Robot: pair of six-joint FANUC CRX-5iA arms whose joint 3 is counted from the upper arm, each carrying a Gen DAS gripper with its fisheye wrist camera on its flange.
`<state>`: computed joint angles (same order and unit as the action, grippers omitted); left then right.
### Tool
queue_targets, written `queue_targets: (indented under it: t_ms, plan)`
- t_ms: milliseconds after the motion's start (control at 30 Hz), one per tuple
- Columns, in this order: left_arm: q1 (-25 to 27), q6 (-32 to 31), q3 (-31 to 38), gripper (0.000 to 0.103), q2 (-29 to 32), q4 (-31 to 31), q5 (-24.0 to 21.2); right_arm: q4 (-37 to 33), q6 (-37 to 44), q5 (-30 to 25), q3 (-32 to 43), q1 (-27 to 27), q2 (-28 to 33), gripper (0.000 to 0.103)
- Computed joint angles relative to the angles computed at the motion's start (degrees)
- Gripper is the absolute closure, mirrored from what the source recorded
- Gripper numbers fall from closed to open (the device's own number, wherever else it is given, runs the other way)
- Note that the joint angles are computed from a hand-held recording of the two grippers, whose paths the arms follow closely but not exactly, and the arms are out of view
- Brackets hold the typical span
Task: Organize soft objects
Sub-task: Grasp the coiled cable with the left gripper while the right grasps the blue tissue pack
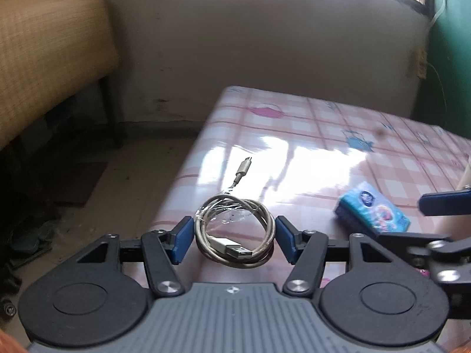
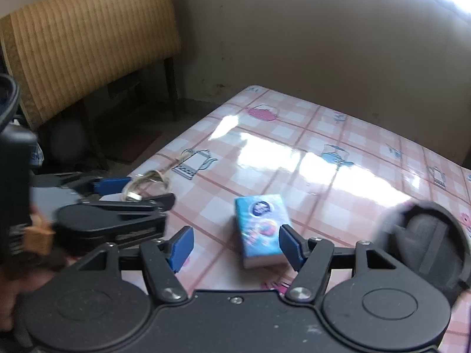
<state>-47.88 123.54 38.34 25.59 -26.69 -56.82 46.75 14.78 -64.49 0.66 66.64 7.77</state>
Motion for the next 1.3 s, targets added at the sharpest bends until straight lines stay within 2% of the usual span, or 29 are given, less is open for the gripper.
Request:
queue_targets:
  t_ms: [133,267,400,467,600,633,700,733,833,933,1067,1300]
  plan:
    - [1.2,2.8,-3.2,0.041,-2.1,0.8,1.5,0.0,4.0,-3.3,4.9,-0.8,5.3,0.026]
    - [1.5,3.7,-4.0,0.041,-2.7,1.0,2.5,-0.9,1.3,-8.7,9.5,-2.2,10.1,0.025]
    - [2.3,2.3,-4.4,0.041,-2.6,2.7,4.2,-1.9,2.4,-12.8,13.3,-4.0,13.4,0.021]
    - [2.5,2.3,-4.7,0.041,-2.7,2.8,4.5,-3.6,2.5,-13.1,14.7,-5.1,13.9,0.012]
    - [2.6,2.8,-5.5,0.041,-3.2,3.2,5.0,-9.9,1.1,-11.9,17.0,-7.4,13.3,0.011]
    - [2.6,2.9,-5.7,0.041,-3.4,3.1,5.0,-12.8,0.0,-8.9,15.8,-8.2,11.5,0.011]
    - [2.5,3.4,-5.6,0.041,-3.5,2.7,5.0,-12.8,-2.9,-6.8,13.3,-8.0,9.7,0.022]
    - [2.4,3.8,-5.8,0.041,-3.5,2.4,5.0,-11.4,-2.8,-6.1,11.9,-7.3,9.1,0.04]
    - [2.0,4.8,-6.2,0.041,-4.1,1.6,4.9,-10.6,-4.5,-6.7,10.6,-5.0,8.5,0.04]
    - [1.8,4.7,-6.8,0.041,-4.5,1.3,5.3,-9.0,-11.6,-6.0,7.4,-2.4,6.7,0.04]
    - [1.3,5.3,-6.9,0.041,-5.2,0.9,4.2,-4.3,-14.8,-8.5,5.5,0.5,6.1,0.04]
    - [-1.5,8.5,-1.2,0.041,-4.3,-0.8,-3.1,2.2,-16.1,-11.4,5.2,3.8,2.9,0.04]
